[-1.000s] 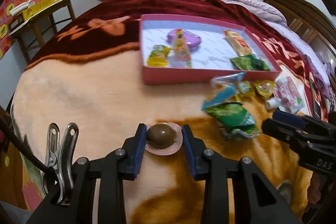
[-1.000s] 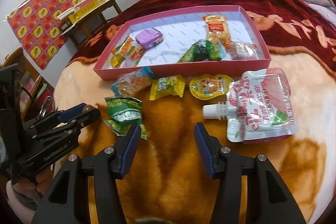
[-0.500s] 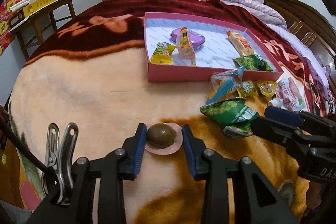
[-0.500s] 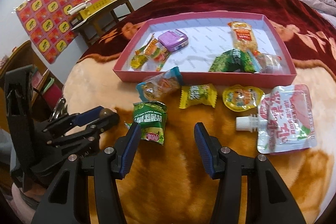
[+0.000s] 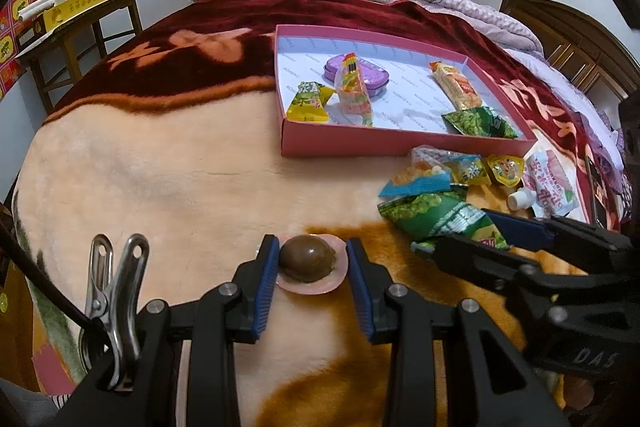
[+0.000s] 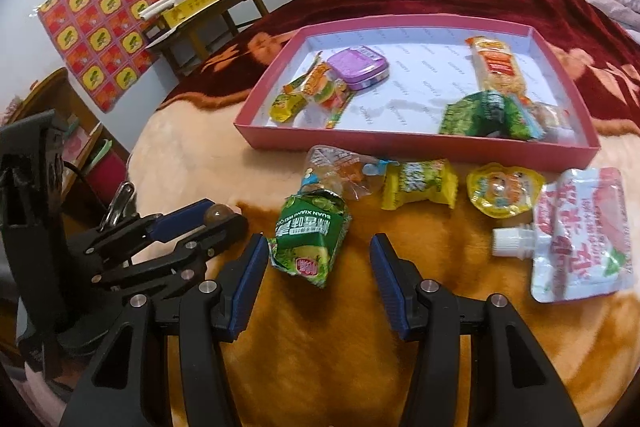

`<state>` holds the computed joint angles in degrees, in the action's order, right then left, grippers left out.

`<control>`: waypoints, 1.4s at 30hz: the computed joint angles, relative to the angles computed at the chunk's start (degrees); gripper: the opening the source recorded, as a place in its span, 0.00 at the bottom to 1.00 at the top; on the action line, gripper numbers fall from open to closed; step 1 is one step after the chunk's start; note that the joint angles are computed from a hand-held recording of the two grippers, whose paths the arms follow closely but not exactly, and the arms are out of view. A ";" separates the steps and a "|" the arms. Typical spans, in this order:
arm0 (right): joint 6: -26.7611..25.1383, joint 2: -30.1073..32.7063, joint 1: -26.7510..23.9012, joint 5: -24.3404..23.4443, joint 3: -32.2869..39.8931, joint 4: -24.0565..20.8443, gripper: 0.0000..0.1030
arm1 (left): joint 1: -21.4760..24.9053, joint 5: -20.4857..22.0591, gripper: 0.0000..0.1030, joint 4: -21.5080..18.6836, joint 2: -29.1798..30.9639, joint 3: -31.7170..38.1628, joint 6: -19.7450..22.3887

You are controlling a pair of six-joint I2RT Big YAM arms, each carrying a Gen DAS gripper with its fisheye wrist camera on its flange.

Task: Organize snacks
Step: 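Grasp the green snack bag with right tool while left tool holds the egg, then carry the egg toward the tray with left tool while right tool carries the green bag there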

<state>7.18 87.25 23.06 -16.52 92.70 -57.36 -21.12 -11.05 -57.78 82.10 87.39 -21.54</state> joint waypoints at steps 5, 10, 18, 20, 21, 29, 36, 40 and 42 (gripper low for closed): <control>0.91 0.43 -0.14 -1.81 -0.46 0.44 0.53 | 0.25 0.70 0.35 0.33 -0.25 -0.27 -0.26; 1.14 0.24 -0.35 -2.54 -1.22 1.25 0.51 | 0.27 0.54 0.35 0.41 -0.30 -0.31 0.05; 0.72 -1.23 -0.58 -3.34 -2.98 2.74 0.35 | 0.15 0.42 0.35 0.16 -0.24 -0.10 -0.09; 0.80 -1.75 -0.93 -3.84 -3.49 2.83 0.35 | 0.26 0.75 0.35 0.37 -0.34 -0.26 -0.11; 0.67 -2.01 -1.07 -4.04 -3.70 2.80 0.35 | 0.27 1.03 0.35 0.40 -0.35 -0.21 -0.24; -0.47 -4.42 -2.17 -5.76 -5.47 2.91 0.34 | -0.42 1.40 0.35 -0.12 -0.54 0.71 -0.45; -0.48 -5.83 -3.22 -7.00 -6.21 3.63 0.34 | -0.96 2.07 0.35 -0.30 -0.23 2.23 -0.38; -0.46 -6.56 -3.58 -7.52 -6.43 4.14 0.34 | -1.25 1.83 0.35 -0.52 0.28 3.35 -0.18; -0.38 -6.87 -3.76 -7.74 -6.51 4.43 0.34 | -1.28 2.03 0.35 -0.57 0.46 3.86 -0.04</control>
